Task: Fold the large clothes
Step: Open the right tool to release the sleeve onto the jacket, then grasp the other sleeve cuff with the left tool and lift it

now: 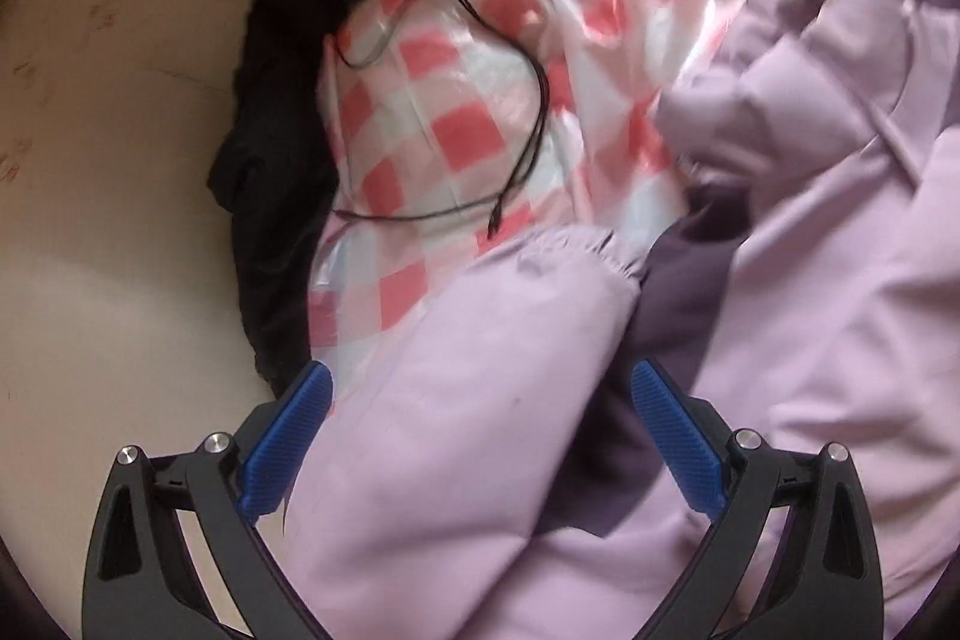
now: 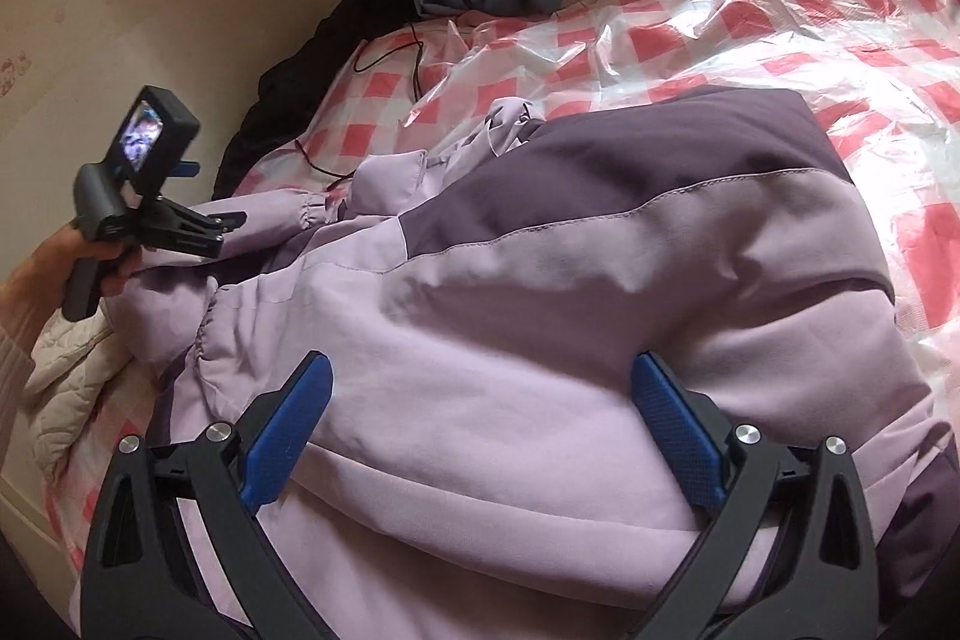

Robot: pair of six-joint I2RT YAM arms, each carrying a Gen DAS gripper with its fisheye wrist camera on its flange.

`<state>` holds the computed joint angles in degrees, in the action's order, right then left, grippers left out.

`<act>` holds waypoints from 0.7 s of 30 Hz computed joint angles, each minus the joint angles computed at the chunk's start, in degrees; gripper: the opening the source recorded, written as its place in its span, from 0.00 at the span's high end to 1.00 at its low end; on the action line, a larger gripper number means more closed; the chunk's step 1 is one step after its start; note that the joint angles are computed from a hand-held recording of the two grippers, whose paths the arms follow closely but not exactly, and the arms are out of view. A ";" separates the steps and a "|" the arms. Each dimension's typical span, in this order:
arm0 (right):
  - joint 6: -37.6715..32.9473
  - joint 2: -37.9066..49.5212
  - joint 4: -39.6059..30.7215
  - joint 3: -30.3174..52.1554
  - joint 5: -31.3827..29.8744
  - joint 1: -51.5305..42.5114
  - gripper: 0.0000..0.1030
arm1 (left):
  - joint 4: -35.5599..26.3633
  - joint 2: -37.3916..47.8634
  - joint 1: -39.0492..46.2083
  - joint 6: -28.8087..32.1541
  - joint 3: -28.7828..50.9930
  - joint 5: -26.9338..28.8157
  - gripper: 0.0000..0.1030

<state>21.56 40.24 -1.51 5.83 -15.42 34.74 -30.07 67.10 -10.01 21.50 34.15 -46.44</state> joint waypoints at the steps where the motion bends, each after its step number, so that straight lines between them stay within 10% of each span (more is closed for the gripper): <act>1: -0.04 0.16 0.39 -0.14 -0.32 -0.23 0.06 | 1.57 1.74 0.50 1.59 0.18 -0.05 0.07; 9: -0.15 1.37 2.55 -0.82 -1.70 -1.22 0.06 | 11.20 10.51 5.07 6.07 -2.51 -3.11 0.11; 10: -0.21 1.56 2.81 -0.86 -2.01 -1.48 0.06 | 9.74 11.05 6.86 4.31 -1.19 -1.28 0.19; 12: -0.21 1.72 3.09 -0.96 -2.18 -1.60 0.06 | 4.82 11.85 11.36 -0.62 2.67 4.24 0.71; 21: 0.52 2.46 2.75 -0.45 -0.92 -0.27 0.06 | -18.65 -14.35 22.41 -13.27 13.58 33.07 0.82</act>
